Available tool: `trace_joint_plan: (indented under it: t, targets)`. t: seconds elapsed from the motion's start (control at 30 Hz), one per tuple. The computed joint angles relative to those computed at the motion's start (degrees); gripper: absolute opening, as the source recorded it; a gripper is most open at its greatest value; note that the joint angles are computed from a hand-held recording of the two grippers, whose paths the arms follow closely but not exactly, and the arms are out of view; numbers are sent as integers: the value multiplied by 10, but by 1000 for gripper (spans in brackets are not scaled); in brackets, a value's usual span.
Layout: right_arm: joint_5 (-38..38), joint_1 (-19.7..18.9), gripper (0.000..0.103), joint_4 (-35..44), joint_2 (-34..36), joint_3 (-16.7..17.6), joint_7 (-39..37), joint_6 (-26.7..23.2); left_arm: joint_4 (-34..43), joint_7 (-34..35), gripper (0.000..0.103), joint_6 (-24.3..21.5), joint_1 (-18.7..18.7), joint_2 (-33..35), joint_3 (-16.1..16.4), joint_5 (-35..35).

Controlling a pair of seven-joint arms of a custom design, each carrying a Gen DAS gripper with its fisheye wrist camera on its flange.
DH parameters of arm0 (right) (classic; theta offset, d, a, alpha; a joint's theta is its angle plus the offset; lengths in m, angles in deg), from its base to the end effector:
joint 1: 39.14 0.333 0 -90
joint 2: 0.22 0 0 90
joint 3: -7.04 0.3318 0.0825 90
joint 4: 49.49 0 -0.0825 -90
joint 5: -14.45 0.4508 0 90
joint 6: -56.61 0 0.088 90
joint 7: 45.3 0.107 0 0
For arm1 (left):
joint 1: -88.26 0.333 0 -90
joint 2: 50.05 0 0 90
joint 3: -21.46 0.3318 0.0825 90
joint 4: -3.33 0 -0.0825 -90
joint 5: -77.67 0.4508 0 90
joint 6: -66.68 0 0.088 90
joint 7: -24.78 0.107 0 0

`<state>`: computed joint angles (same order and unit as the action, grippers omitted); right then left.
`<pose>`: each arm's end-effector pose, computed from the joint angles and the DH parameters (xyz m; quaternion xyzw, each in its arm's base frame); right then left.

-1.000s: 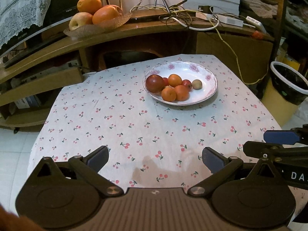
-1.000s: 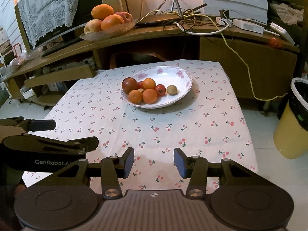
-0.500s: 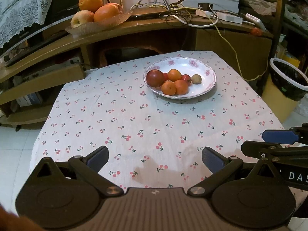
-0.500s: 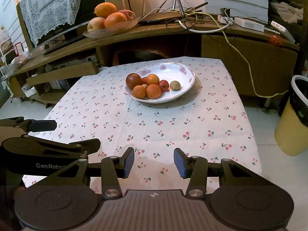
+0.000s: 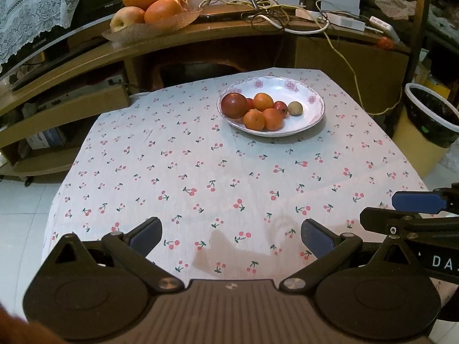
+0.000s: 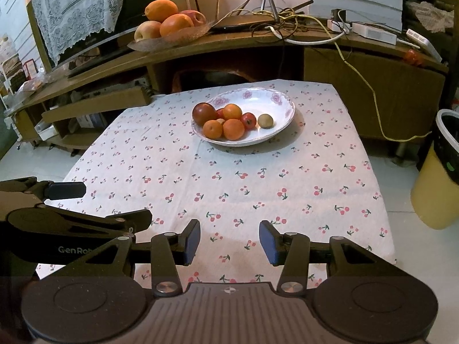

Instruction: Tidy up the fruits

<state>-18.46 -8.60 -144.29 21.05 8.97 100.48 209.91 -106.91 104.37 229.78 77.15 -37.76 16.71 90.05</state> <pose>0.6434 0.4252 0.4523 -0.6643 0.6525 -0.2009 0.3042 0.6821 -0.2022 0.4424 -0.5670 0.7455 -0.2633 0.2312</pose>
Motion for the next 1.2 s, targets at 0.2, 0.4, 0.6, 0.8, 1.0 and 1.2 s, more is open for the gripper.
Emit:
trace_joint_plan:
  t: [0.2, 0.4, 0.6, 0.8, 1.0, 1.2]
  targets:
    - [4, 0, 47, -2, -1, 2, -2, -1, -4, -9, 103, 0, -2, -3, 3, 9]
    - [4, 0, 47, -2, -1, 2, -3, -1, -7, -18, 103, 0, -3, -5, 4, 18]
    - [4, 1, 47, -4, -1, 3, -4, -4, -10, -26, 103, -1, -4, -7, 5, 28]
    - [10, 0, 47, -4, -1, 6, -12, -5, -11, -32, 103, -4, -3, -8, 5, 36]
    - [14, 0, 47, -2, 0, 6, -15, -5, -11, -33, 103, -5, -2, -8, 4, 37]
    - [16, 1, 47, -1, 1, 6, -17, -8, -14, -37, 103, -4, -3, -9, 5, 42]
